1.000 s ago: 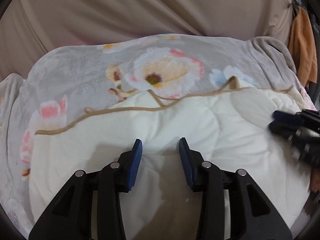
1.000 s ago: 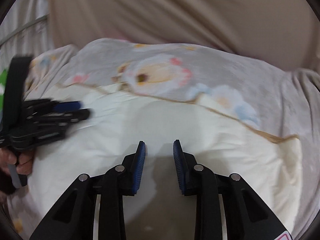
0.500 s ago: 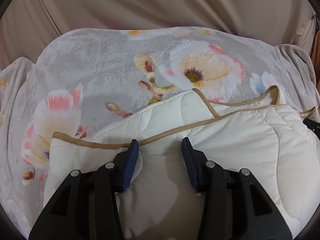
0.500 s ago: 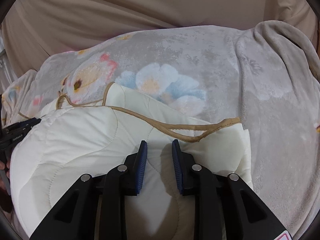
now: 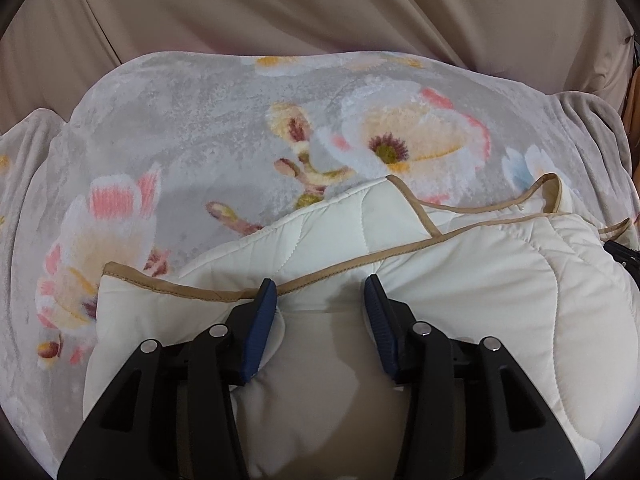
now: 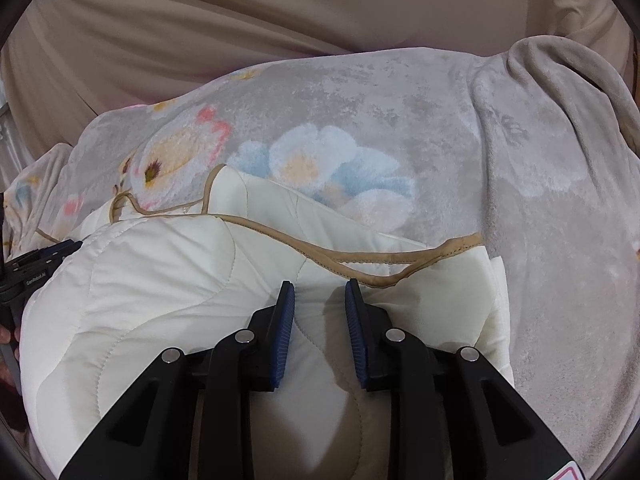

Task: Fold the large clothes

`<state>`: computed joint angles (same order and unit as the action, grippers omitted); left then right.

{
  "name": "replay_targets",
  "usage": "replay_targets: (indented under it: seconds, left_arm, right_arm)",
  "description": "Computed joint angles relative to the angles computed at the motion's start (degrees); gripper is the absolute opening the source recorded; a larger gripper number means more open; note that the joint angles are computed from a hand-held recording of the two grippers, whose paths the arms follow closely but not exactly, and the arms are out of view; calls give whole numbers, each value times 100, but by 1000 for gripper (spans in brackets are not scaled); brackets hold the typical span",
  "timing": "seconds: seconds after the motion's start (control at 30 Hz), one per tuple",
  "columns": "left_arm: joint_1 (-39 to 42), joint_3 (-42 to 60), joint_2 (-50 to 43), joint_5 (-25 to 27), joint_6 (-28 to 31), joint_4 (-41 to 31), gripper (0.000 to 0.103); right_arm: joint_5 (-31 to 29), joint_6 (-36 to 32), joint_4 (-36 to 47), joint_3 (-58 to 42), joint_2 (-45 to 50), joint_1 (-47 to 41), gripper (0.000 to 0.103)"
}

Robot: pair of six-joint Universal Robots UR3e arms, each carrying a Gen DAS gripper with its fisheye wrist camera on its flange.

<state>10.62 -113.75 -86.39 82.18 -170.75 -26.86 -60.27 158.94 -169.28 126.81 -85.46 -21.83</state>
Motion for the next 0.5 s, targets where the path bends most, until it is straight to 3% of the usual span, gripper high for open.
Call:
replay_targets:
  seconds: [0.13, 0.2, 0.27, 0.37, 0.43, 0.5]
  left_arm:
    - [609, -470, 848, -728, -52, -138, 46]
    - [1341, -793, 1815, -1356, 30, -599, 54]
    - [2302, -802, 2769, -2133, 440, -1632, 67]
    - [3667, -333, 3444, -3152, 1346, -3545, 72]
    - [4003, -109, 3320, -3359, 1663, -4108, 73]
    - [3959, 26, 2943, -3295, 1870, -4381, 73]
  right_arm:
    - [123, -27, 152, 33, -159, -103, 24]
    - [44, 119, 108, 220, -571, -122, 33]
    - [401, 27, 495, 322, -1121, -182, 36]
    - [521, -12, 1088, -96, -1373, 386, 43]
    - [334, 56, 1153, -583, -1047, 1086, 53]
    - [-68, 162, 1090, -1268, -380, 1939, 57]
